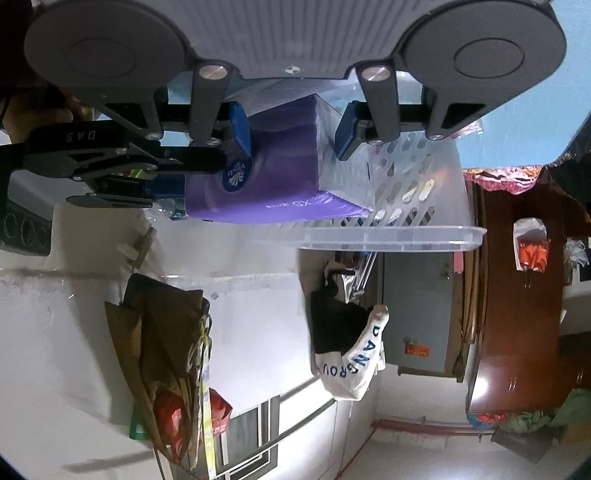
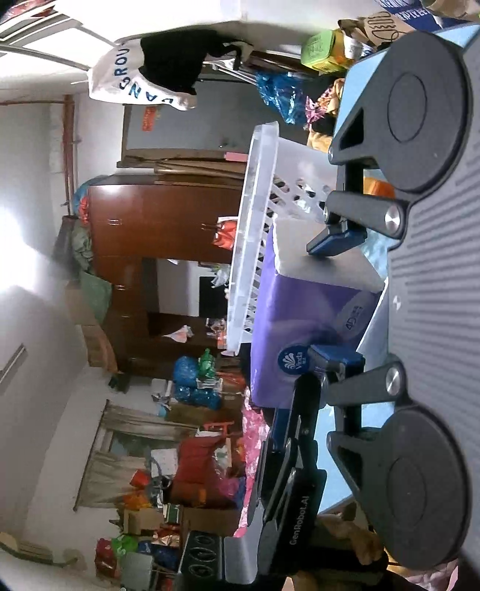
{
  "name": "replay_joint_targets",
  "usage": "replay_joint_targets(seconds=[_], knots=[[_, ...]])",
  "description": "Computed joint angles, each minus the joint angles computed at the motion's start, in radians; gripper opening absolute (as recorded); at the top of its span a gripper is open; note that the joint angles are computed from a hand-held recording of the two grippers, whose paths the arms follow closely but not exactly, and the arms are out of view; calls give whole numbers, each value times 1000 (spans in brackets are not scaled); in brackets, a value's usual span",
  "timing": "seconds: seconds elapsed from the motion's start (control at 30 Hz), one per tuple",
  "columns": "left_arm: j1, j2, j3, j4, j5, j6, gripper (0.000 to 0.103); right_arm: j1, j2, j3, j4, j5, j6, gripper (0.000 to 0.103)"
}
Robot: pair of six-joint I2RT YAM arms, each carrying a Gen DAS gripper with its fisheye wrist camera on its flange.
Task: Organize objects
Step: 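Lift the purple tissue pack with both grippers and drop it into the basket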
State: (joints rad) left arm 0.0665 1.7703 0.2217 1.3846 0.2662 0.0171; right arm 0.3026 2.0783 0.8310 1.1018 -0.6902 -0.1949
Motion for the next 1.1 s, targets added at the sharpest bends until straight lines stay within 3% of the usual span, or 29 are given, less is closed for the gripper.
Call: replay_joint_targets(seconds=[0.2, 0.33, 0.5, 0.63, 0.77, 0.97, 1.1], knots=[[-24, -28, -14, 16, -35, -7, 51, 5, -1, 3, 30, 10, 16, 54], [-56, -132, -18, -41, -82, 14, 51, -5, -48, 14, 8, -13, 26, 54], [-107, -315, 63, -270, -177, 50, 51, -8, -106, 147, -190, -28, -14, 54], [-67, -359, 240, -509, -122, 50, 52, 0, -97, 285, -332, 4, -35, 54], [-44, -283, 451, -703, -113, 53, 53, 15, -17, 484, -505, 41, -38, 54], [16, -120, 680, -853, -40, 48, 53, 29, 93, 650, -636, 93, -48, 54], [27, -41, 773, -911, -40, 56, 53, 36, 109, 659, -658, 116, -56, 54]])
